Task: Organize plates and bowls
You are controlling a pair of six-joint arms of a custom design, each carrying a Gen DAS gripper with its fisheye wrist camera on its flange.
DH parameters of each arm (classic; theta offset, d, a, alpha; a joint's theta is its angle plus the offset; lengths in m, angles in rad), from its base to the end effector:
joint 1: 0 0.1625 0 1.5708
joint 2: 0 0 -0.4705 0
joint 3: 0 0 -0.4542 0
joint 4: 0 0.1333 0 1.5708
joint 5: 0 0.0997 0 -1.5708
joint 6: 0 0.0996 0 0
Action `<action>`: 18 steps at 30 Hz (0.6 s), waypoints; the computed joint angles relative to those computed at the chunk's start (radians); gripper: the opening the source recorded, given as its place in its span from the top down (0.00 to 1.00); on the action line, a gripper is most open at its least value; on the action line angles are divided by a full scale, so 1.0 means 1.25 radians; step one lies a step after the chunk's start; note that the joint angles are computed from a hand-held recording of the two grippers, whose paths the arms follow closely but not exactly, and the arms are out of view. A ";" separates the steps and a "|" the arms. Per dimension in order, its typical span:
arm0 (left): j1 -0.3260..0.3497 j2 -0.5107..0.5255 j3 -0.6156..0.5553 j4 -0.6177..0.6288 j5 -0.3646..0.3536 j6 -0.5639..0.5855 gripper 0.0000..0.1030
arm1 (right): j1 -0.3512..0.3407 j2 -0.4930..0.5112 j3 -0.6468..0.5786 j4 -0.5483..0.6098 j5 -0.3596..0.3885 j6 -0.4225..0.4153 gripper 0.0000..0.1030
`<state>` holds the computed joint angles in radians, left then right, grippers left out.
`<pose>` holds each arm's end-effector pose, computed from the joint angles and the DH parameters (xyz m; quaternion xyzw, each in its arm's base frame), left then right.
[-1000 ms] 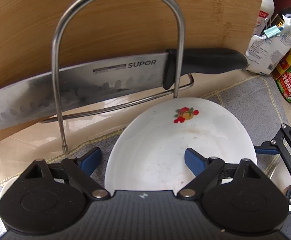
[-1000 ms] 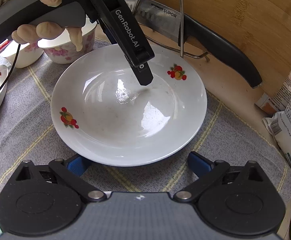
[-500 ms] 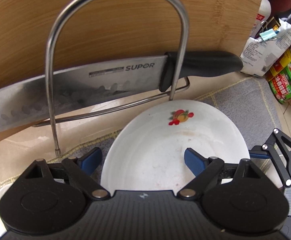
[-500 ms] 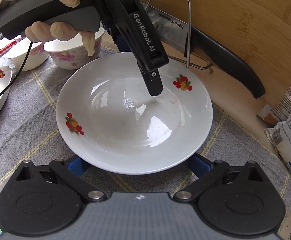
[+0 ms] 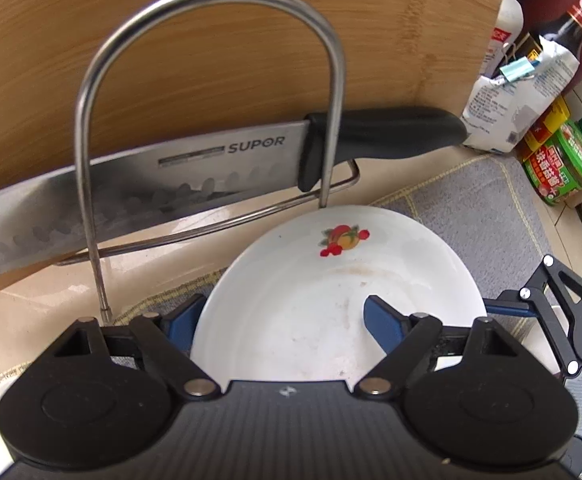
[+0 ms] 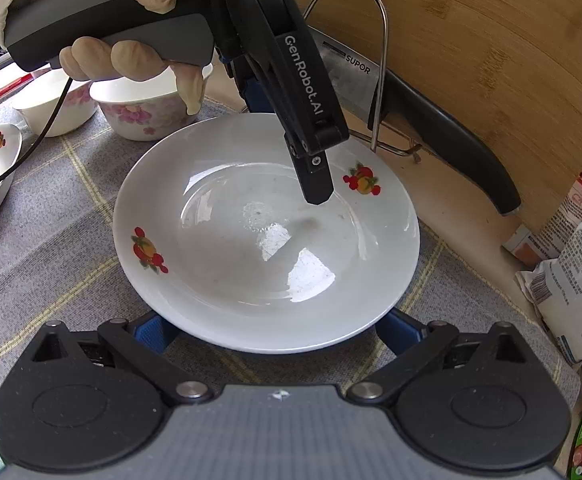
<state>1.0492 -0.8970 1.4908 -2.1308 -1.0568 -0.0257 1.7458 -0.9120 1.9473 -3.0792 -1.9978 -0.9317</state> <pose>-0.2240 -0.7556 0.1860 0.2415 0.9364 -0.0529 0.2491 0.2038 -0.6239 0.1086 0.4571 -0.8344 0.1367 0.2760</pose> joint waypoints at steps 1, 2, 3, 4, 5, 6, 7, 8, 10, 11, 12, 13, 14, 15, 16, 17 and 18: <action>-0.001 -0.001 0.001 -0.001 0.002 0.002 0.19 | -0.001 -0.001 0.000 0.004 0.002 0.003 0.00; -0.001 -0.002 0.003 -0.003 0.003 0.006 0.19 | -0.001 -0.003 0.000 0.007 0.004 0.006 0.00; -0.002 -0.003 0.005 -0.007 0.004 0.010 0.19 | -0.002 -0.004 -0.001 0.009 0.008 0.009 0.00; -0.002 -0.004 0.007 -0.010 0.005 0.013 0.19 | -0.002 -0.005 -0.001 0.011 0.008 0.010 0.00; -0.003 -0.004 0.009 -0.012 0.007 0.016 0.19 | -0.002 -0.005 -0.002 0.012 0.010 0.012 0.00; -0.004 -0.004 0.011 -0.015 0.011 0.020 0.19 | -0.004 -0.007 -0.001 0.013 0.016 0.014 0.00; -0.004 -0.005 0.014 -0.020 0.012 0.023 0.19 | -0.004 -0.008 -0.001 0.015 0.017 0.017 0.00; -0.005 -0.006 0.016 -0.023 0.014 0.025 0.19 | -0.004 -0.008 -0.001 0.016 0.017 0.017 0.00; -0.006 -0.007 0.020 -0.028 0.014 0.032 0.19 | -0.006 -0.009 -0.001 0.017 0.020 0.020 0.00; -0.006 -0.008 0.020 -0.028 0.013 0.031 0.19 | -0.006 -0.009 0.000 0.016 0.019 0.019 0.00; -0.006 -0.008 0.021 -0.029 0.014 0.031 0.19 | -0.005 -0.009 0.000 0.015 0.018 0.018 0.00; -0.006 -0.009 0.022 -0.032 0.015 0.032 0.19 | -0.005 -0.010 0.001 0.013 0.020 0.017 0.00; -0.006 -0.008 0.023 -0.033 0.016 0.034 0.19 | -0.005 -0.010 0.001 0.014 0.019 0.018 0.00; -0.007 -0.008 0.023 -0.033 0.018 0.033 0.20 | -0.005 -0.011 0.002 0.013 0.020 0.017 0.00; -0.007 -0.008 0.024 -0.033 0.019 0.031 0.20 | -0.005 -0.011 0.003 0.012 0.020 0.016 0.00; -0.007 -0.008 0.025 -0.034 0.018 0.032 0.20 | -0.004 -0.012 0.004 0.011 0.018 0.014 0.00; -0.007 -0.009 0.026 -0.037 0.016 0.035 0.20 | -0.004 -0.015 0.006 0.011 0.019 0.014 0.00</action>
<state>1.0404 -0.9088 1.5236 -2.1771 -1.0365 0.0180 1.7403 -0.9308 1.9545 -3.0651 -1.9744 -0.9148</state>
